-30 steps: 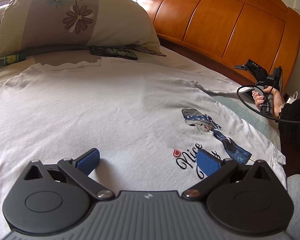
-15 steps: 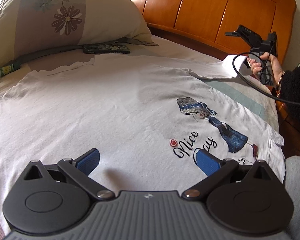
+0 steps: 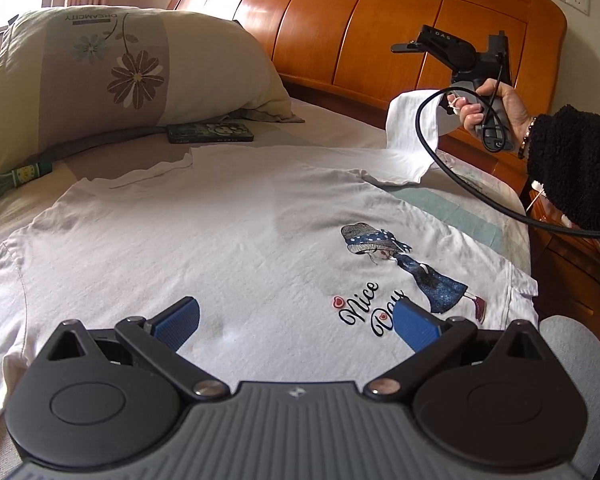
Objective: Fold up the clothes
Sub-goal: 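Lift the sleeve with the right tool and carry it across the shirt body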
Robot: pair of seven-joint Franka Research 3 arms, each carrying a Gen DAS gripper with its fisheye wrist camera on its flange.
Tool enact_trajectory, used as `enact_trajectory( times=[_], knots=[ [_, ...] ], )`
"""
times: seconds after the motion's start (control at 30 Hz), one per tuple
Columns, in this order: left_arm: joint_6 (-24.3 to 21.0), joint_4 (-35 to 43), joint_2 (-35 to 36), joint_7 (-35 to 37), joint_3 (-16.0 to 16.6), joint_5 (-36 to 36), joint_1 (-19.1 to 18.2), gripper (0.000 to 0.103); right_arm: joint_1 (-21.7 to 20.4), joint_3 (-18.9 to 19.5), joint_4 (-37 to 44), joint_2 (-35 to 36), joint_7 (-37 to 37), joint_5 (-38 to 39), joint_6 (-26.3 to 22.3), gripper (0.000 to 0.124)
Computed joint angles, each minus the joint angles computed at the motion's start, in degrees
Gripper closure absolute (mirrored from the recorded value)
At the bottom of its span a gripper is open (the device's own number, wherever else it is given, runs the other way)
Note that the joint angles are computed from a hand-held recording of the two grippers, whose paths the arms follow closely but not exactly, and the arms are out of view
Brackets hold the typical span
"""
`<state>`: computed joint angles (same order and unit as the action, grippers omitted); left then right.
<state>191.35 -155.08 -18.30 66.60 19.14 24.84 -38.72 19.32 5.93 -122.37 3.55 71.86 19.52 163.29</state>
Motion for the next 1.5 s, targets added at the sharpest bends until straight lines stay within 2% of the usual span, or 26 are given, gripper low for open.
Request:
enact_trajectory(
  times=[0.1, 0.13, 0.23, 0.4, 0.43, 0.6, 0.8, 0.9, 1.03, 1.07, 1.2, 1.4, 1.5],
  knots=[
    [-0.2, -0.5, -0.8, 0.2, -6.2, -0.7, 6.2, 0.001, 0.0, 0.0, -0.1, -0.1, -0.3, 0.4, 0.1, 0.021],
    [-0.1, -0.7, -1.1, 0.2, -6.5, -0.8, 6.7, 0.001, 0.0, 0.1, -0.2, -0.1, -0.4, 0.5, 0.1, 0.021],
    [1.0, -1.2, -1.6, -0.2, -4.7, -0.5, 5.6, 0.001, 0.0, 0.1, -0.3, -0.2, -0.7, 0.9, 0.1, 0.021],
    [0.6, -1.2, -1.6, -1.5, -6.2, 0.3, 7.5, 0.001, 0.0, 0.1, -0.5, -0.4, -1.3, 1.5, 0.3, 0.021],
    [0.5, -1.2, -1.6, -1.6, -5.7, 0.5, 7.2, 0.001, 0.0, 0.2, -0.6, -0.5, -1.4, 1.7, 0.3, 0.021],
    [-1.0, -1.5, -2.0, -0.6, 1.1, 0.8, 1.1, 0.001, 0.0, 0.2, -0.8, -0.6, -2.0, 2.3, 0.4, 0.021],
    [-3.1, -2.1, -2.8, 3.0, 0.9, -3.0, 1.1, 0.001, 0.1, 0.2, -1.1, -0.8, -2.6, 3.1, 0.5, 0.021],
    [-3.5, -2.7, -3.3, 4.3, -1.6, -5.1, 3.6, 0.001, 0.1, 0.3, -1.2, -0.9, -3.0, 3.5, 0.5, 0.021],
    [-4.9, -3.0, -3.7, 5.1, -7.7, -7.9, 9.5, 0.001, 0.1, 0.3, -1.4, -1.1, -3.4, 4.0, 0.6, 0.021],
    [-5.1, -3.1, -3.7, 5.4, -8.3, -8.5, 10.1, 0.001, 0.1, 0.3, -1.4, -1.1, -3.6, 4.2, 0.6, 0.021],
    [-5.6, -3.1, -3.5, 6.9, -8.6, -10.8, 10.3, 0.001, 0.2, 0.3, -1.6, -1.3, -4.0, 4.7, 0.7, 0.021],
    [-6.0, -3.1, -3.2, 7.7, -12.6, -12.4, 13.8, 0.001, 0.2, 0.3, -1.9, -1.5, -4.7, 5.5, 0.8, 0.021],
    [-6.0, -3.1, -3.0, 8.1, -12.5, -12.9, 13.7, 0.001, 0.3, 0.3, -2.0, -1.6, -5.1, 5.9, 0.8, 0.021]
  ],
)
